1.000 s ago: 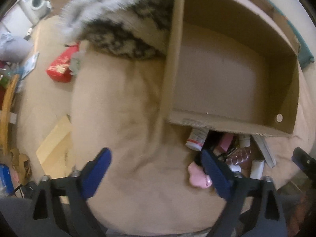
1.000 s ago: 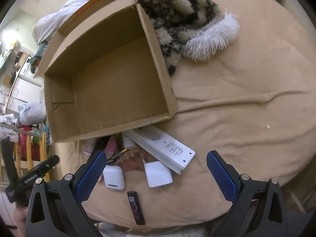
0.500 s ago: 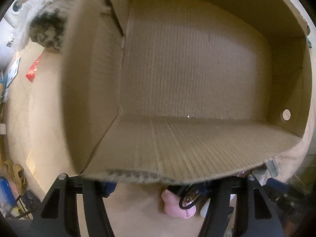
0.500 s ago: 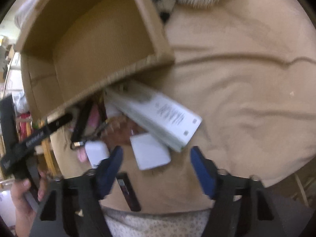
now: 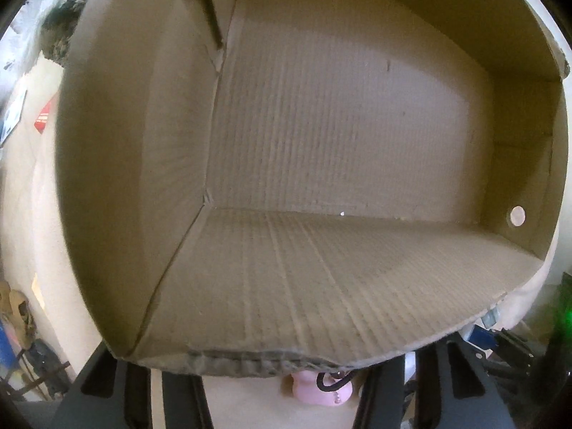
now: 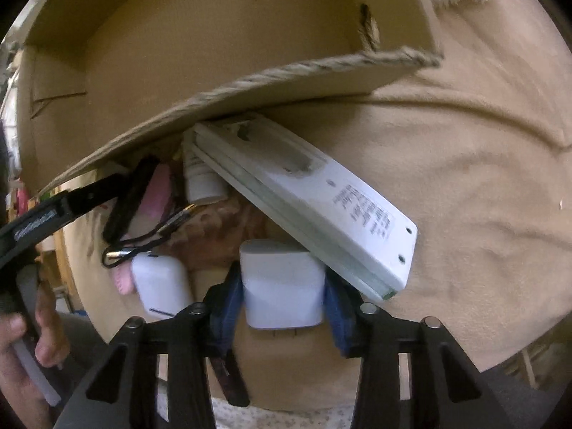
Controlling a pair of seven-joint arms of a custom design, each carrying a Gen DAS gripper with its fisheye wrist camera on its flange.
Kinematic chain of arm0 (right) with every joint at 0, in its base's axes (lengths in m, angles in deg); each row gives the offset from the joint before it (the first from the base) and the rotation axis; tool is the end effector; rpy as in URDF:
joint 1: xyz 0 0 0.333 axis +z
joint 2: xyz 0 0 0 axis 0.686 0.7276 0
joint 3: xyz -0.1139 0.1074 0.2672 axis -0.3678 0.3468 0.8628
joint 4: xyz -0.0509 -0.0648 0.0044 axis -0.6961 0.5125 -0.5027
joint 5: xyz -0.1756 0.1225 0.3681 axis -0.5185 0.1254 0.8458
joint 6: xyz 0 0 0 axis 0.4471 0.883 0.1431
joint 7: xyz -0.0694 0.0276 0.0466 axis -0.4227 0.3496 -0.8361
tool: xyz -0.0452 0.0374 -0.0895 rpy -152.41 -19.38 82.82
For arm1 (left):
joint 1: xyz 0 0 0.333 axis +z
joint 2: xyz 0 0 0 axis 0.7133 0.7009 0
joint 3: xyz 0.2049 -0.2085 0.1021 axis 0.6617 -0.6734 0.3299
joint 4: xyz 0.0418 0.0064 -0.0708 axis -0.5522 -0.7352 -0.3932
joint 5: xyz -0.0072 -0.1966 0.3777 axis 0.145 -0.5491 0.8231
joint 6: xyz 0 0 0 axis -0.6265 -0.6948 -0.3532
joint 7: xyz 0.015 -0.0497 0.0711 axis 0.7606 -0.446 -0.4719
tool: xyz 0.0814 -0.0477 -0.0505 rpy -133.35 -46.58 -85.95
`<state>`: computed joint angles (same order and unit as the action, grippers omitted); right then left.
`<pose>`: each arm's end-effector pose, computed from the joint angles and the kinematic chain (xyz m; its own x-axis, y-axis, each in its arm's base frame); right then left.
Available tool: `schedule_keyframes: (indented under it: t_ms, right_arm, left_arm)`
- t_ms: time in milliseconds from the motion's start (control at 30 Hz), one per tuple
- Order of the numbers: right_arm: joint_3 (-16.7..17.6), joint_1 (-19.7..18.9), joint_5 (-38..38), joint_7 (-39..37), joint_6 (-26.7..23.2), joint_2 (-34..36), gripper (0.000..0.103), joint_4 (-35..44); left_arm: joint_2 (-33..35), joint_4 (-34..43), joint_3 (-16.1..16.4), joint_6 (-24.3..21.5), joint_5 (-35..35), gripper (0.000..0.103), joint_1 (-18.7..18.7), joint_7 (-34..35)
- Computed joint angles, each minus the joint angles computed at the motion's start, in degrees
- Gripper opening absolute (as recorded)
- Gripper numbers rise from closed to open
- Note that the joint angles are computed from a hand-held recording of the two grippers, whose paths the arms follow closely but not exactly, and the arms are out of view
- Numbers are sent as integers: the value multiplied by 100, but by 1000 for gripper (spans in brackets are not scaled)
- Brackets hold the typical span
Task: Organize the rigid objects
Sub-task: 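Grasp the white pill bottle with the left tool while the right tool grasps the white charger cube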
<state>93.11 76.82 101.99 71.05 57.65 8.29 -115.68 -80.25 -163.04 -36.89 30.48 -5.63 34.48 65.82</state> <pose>0.3505 0.3460 0.5054 -0.2274 -0.9323 -0.2812 -0.9728 0.2305 0.0227 0.5017 -0.2309 0.4831 -0.0994 -0.9808 0.1675 -0.9925 0.0858 -0.0866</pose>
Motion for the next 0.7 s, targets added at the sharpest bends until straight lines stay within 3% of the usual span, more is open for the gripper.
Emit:
schedule_keyframes:
  t_ms: [167,500,700]
  right_arm:
    - [101,23,-200,23,-90,127,44,193]
    - [169,34,-480,-101,-176,244,44,449]
    - [325,149,-626,117,109,412,44,522]
  left_arm:
    - [-81,-301,-102,246,336,24,-32,-214]
    - [-273,-578,-1,331,600,24,102,-168]
    - [-594,-890,-104,473,899,24,156,-435]
